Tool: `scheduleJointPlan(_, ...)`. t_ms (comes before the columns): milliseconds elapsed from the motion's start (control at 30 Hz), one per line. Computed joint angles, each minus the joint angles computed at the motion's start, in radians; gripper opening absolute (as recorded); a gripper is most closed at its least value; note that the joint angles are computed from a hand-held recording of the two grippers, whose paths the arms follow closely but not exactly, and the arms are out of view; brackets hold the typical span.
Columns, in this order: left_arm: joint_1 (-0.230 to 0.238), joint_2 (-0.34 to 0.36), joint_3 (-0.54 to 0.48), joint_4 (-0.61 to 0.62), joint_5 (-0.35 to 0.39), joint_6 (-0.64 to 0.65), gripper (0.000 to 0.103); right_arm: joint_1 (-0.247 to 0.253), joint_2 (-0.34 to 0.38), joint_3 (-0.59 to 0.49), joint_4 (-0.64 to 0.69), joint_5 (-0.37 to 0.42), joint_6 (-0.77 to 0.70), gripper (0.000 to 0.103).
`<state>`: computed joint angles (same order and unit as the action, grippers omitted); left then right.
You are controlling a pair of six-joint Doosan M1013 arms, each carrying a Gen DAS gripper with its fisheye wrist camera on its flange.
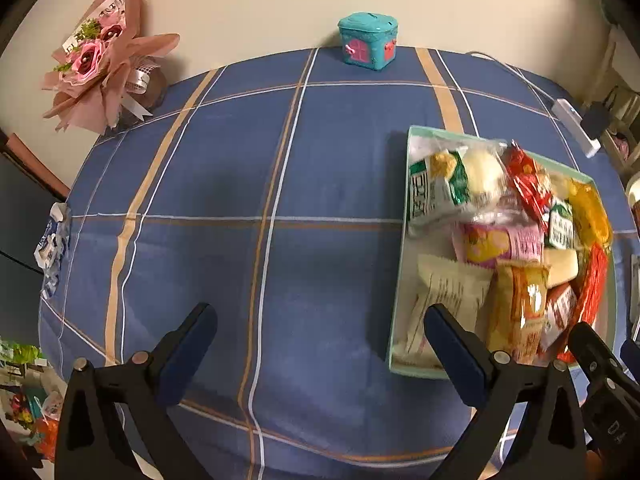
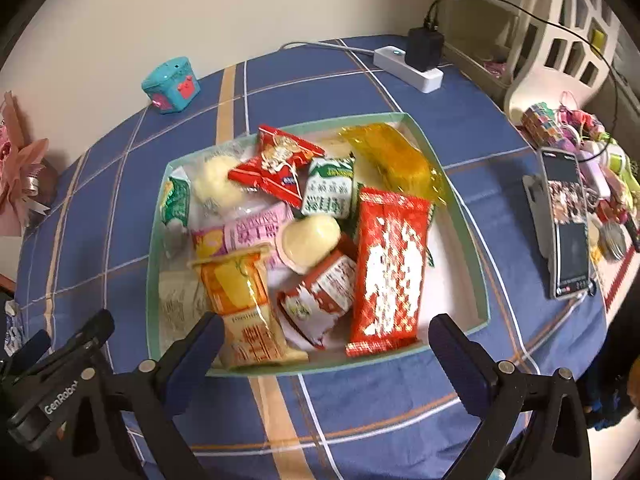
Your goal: Organize snacks
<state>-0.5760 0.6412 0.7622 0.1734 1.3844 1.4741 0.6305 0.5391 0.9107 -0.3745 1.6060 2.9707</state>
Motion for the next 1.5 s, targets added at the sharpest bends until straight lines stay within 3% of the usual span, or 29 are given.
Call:
scheduleJointPlan(333,-0.020,-0.092,0.146,0.087,-0.090,0.034,0.103,0.039,-0.019,0.038,-0.009,-0.008,0.032,0.103)
scheduleJointPlan(567,-0.016,-0.118,0.190,0.118,-0.107,0.043,0.103,0.055,-0.022,0.037,-0.023,-0.019,0.022,0.103)
scheduleJointPlan(1500,0.031,-0.149,0.205,0.030,-0.124,0.032,0.103,0.071,-0.001,-0.009,-0.064,-0.007,-0.023,0.103)
